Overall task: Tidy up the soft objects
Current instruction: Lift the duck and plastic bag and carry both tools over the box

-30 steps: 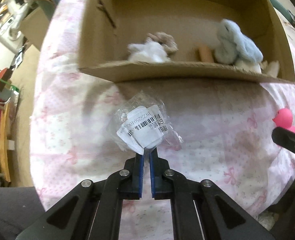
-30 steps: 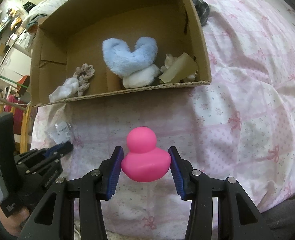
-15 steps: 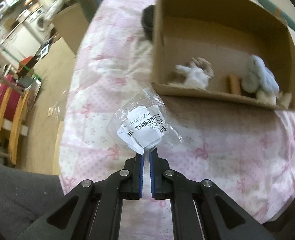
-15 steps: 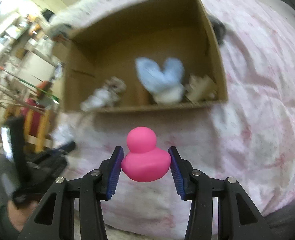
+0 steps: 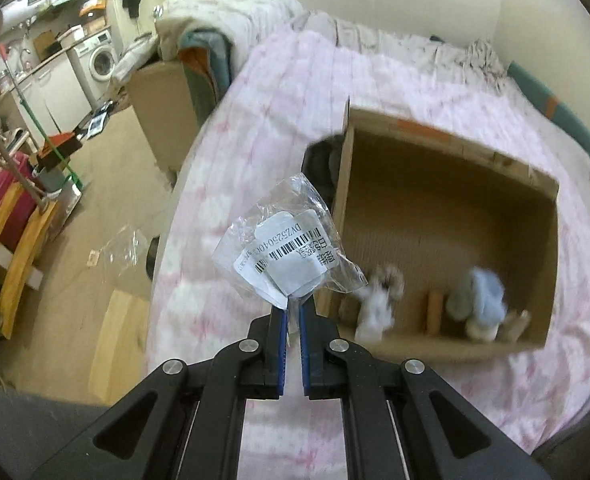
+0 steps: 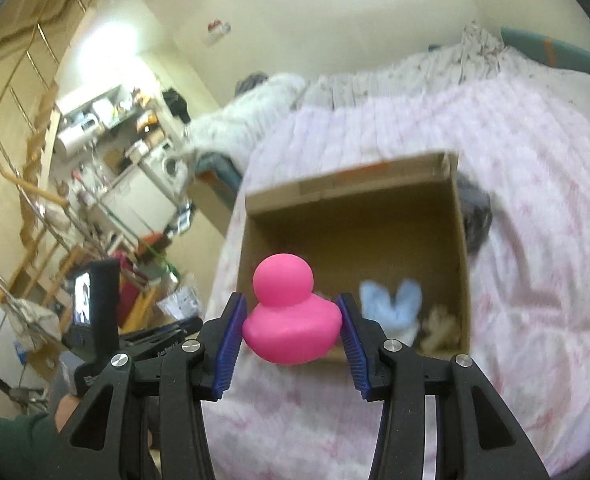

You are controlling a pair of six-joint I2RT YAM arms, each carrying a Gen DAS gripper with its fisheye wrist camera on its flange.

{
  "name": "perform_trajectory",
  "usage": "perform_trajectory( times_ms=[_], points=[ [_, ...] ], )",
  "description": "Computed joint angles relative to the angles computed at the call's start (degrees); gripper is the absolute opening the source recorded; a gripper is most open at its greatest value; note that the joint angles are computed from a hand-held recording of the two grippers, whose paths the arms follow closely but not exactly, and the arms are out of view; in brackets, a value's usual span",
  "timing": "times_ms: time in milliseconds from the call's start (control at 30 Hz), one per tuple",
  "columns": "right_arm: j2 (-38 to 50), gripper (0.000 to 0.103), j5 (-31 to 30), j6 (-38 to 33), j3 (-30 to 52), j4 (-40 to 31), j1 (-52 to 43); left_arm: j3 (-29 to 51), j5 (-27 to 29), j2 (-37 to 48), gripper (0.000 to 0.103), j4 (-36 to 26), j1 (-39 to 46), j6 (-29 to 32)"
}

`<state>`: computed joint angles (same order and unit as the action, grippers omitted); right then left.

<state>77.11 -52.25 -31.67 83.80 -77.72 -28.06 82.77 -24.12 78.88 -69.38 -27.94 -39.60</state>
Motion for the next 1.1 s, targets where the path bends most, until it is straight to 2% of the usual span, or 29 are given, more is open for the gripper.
perform_trajectory(
  times_ms=[233,367,433,633,733,867,1100],
  points=[
    [5.2,0.049,3.2,7.7,3.6,10.1,3.0,3.1,1.8,3.1,0.006,8.7,3.2,9.5],
    [6.5,0.049,5.6,10.4,-1.3,16.8,3.5,-1.9,4.7,3.2,0.006,15.6,4.1,11.9],
    [6.5,0.049,9.8,11.2,-4.8,19.8,4.8,-5.2,6.7,4.2,0.006,18.6,4.8,12.7],
    [7.5,0.049,16.1,11.3,-7.3,22.8,9.1,-5.5,8.6,6.7,0.006,21.2,3.6,13.2],
    [9.1,0.049,16.9,11.7,-7.4,22.2,9.8,-5.5,10.1,6.6,0.006,22.1,3.1,13.8],
    [10.5,0.049,17.5,10.9,-7.3,21.5,10.9,-4.6,11.1,8.1,0.006,20.1,3.0,12.8],
    [9.9,0.049,18.3,10.4,-9.2,21.8,13.3,-4.9,12.6,8.7,0.006,20.3,3.1,11.7]
  ],
)
